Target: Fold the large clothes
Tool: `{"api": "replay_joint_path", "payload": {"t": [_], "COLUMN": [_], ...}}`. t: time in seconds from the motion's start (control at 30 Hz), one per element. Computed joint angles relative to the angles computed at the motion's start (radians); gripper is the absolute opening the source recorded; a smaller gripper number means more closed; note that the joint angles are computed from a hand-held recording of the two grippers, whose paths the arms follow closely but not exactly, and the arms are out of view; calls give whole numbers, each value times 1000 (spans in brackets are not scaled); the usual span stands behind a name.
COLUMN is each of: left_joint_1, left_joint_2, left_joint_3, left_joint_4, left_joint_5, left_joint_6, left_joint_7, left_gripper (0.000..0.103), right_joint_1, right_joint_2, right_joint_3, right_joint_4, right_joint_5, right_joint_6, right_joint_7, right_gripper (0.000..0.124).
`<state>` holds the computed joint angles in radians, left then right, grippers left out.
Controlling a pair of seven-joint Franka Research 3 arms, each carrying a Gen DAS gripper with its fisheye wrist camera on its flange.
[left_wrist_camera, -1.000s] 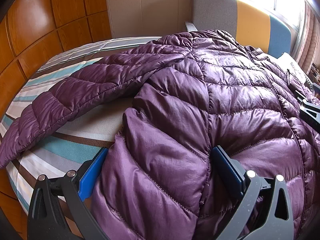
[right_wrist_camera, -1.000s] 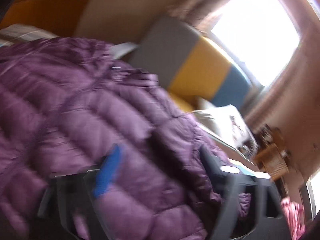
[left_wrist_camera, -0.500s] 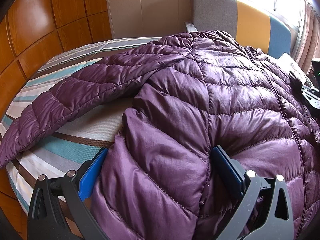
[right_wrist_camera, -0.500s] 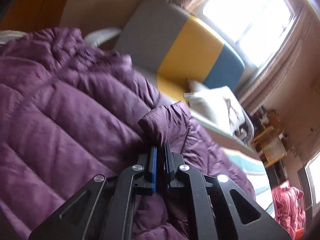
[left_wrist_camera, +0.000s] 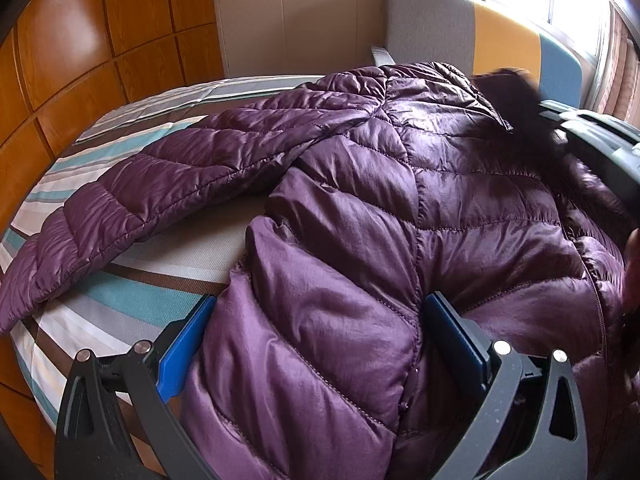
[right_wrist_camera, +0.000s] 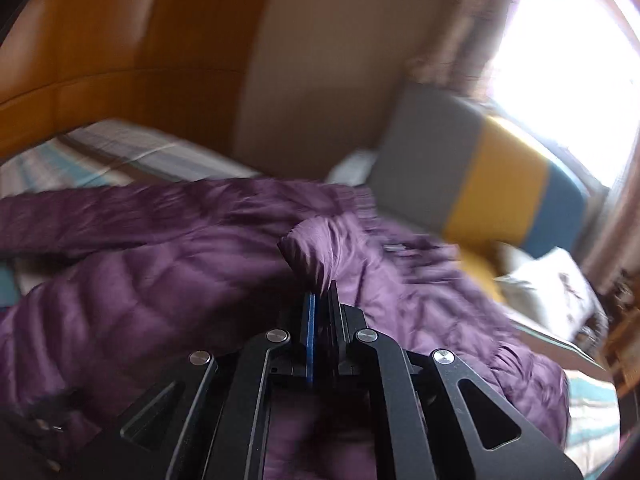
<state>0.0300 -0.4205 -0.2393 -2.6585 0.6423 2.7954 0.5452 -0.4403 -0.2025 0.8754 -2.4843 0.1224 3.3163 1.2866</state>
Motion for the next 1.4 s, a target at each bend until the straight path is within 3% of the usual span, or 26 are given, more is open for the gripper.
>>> {"api": "replay_joint_path", "payload": {"t": [0.07,0.1,0.13,0.17,0.2,0.23,0.27,0.33,0.37,0.47,0.57,0.6,0.67,0.73,0.8,0.87,0.93,1.07,1.17,1.23,1.3,1.4], "left_joint_1": [-1,-1,0,0,0,-2,-6,-15,-26,-62,-38,-27,-10,-15,-34,-60,-86,-132,-148,-176,-188,-181], "left_joint_2": [-1,-3,-2,0,2,1,4,8,12,24,45,60,114,185,284,359,430,525,550,548,531,486], "left_joint_3": [1,0,-1,1,2,2,6,10,13,29,-2,-12,-24,-24,-13,7,25,55,62,85,100,109], "left_joint_4": [0,-3,-3,-2,-1,-1,2,12,26,79,139,163,225,300,400,474,541,610,605,601,579,527], "left_joint_5": [-1,0,1,1,0,-2,-9,-24,-41,-83,-25,7,71,98,107,104,117,17,-65,-10,42,75], "left_joint_6": [0,1,2,3,3,3,-2,-21,-49,-102,-70,-51,-3,4,0,-10,-25,-23,13,12,35,80], "left_joint_7": [0,-2,-3,-1,0,1,8,19,32,99,79,70,62,67,83,81,68,184,263,231,190,148], "left_gripper": [101,101,101,101,101,101,101,101,101,101,101,101,101,101,101,100,94,77,52,40,19,13], "right_joint_1": [7,59,143,231,318,405,473,505,469,223,-39,-127,-301,-417,-464,-487,-502,-505,-484,-482,-480,-478], "right_joint_2": [33,52,48,37,20,7,-20,-64,-84,-160,-225,-248,-304,-332,-323,-297,-297,-262,-255,-249,-238,-234], "right_joint_3": [-16,-66,-146,-223,-290,-359,-405,-429,-408,-244,-147,-103,34,161,209,207,216,203,171,169,161,163], "right_joint_4": [45,60,47,26,5,-12,-29,-48,-63,-112,-160,-159,-150,-127,-109,-105,-102,-105,-115,-119,-118,-118], "right_joint_5": [-189,-239,-223,-137,14,144,319,529,540,477,106,26,44,299,458,407,443,392,332,305,265,278], "right_joint_6": [-149,-205,-206,-182,-162,-143,-117,-106,-93,-65,-43,-55,-76,-92,-108,-117,-136,-134,-141,-137,-142,-139], "right_joint_7": [99,117,91,19,-96,-199,-324,-468,-446,-240,237,340,398,237,141,206,199,244,292,319,346,334], "right_gripper": [10,20,31,40,61,68,68,68,68,68,68,68,68,68,68,68,68,68,68,68,68,68]}}
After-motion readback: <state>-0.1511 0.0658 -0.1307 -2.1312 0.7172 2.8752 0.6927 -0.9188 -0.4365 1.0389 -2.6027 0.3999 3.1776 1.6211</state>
